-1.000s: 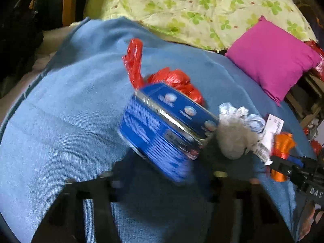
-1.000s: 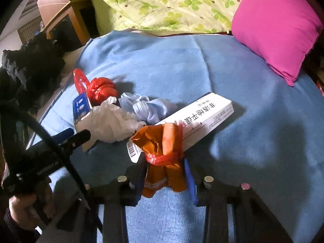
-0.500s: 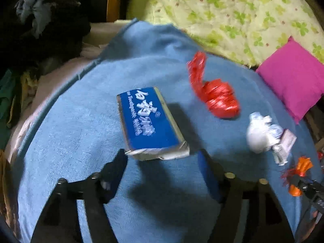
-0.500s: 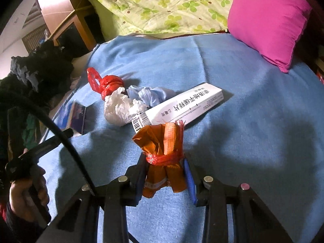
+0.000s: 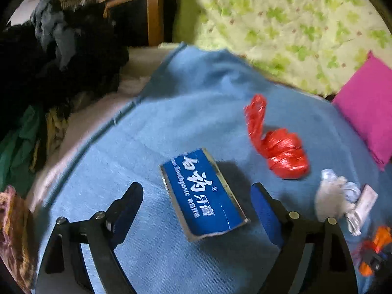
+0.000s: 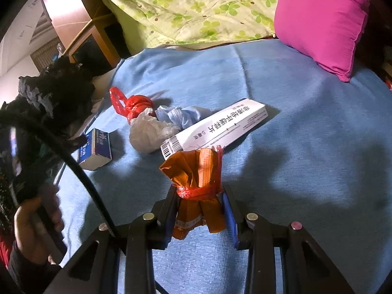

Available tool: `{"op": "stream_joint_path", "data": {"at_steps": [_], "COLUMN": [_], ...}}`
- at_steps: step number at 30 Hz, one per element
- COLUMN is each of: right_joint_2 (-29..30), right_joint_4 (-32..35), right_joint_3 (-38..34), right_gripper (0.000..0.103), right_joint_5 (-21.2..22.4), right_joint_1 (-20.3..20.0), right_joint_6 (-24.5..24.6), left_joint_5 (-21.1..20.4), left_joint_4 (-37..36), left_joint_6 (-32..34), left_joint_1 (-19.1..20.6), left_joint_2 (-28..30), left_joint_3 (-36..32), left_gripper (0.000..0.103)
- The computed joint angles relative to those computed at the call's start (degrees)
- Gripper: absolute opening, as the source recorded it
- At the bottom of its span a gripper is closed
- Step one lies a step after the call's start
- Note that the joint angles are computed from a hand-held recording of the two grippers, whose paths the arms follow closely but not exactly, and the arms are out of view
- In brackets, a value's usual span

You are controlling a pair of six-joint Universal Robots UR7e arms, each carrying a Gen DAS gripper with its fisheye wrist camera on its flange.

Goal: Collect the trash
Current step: 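Lift the toothpaste box with the left gripper while the right gripper lifts the orange wrapper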

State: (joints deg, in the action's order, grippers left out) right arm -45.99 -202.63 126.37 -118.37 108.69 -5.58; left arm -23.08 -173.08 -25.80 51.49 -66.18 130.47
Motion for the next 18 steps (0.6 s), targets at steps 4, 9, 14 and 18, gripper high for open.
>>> {"op": "stream_joint_path", "data": {"at_steps": [4, 9, 14, 18], "right_joint_2": [-0.57, -1.97, -3.00, -4.30], "right_joint_4": [-0.29, -0.54, -0.65, -0.44], "right_joint_3": [0.51, 1.51, 2.45, 4.40], "right_gripper": [0.038, 0.038, 0.038, 0.038], "right_joint_5": [-0.62, -1.91, -4.35, -6.80], "right_joint_1": [0.70, 2.01, 4.32, 5.92], "right_joint_6": [0.08, 0.22, 0.27, 1.24], "left_joint_5": [-3.58, -6.80, -6.37, -5.47], "left_joint_4": [8.31, 1.73, 5.54, 12.60], "left_joint_6": [-4.86, -0.92, -3.74, -8.65], "left_joint_1": [3.77, 3.50, -0.20, -4.97], "left_joint_2": [0.83, -1.37, -6.01, -9.13], "left_joint_3": [-2.99, -0.20, 3.74, 5.37], "left_gripper": [0.089, 0.062, 0.062, 0.062]}}
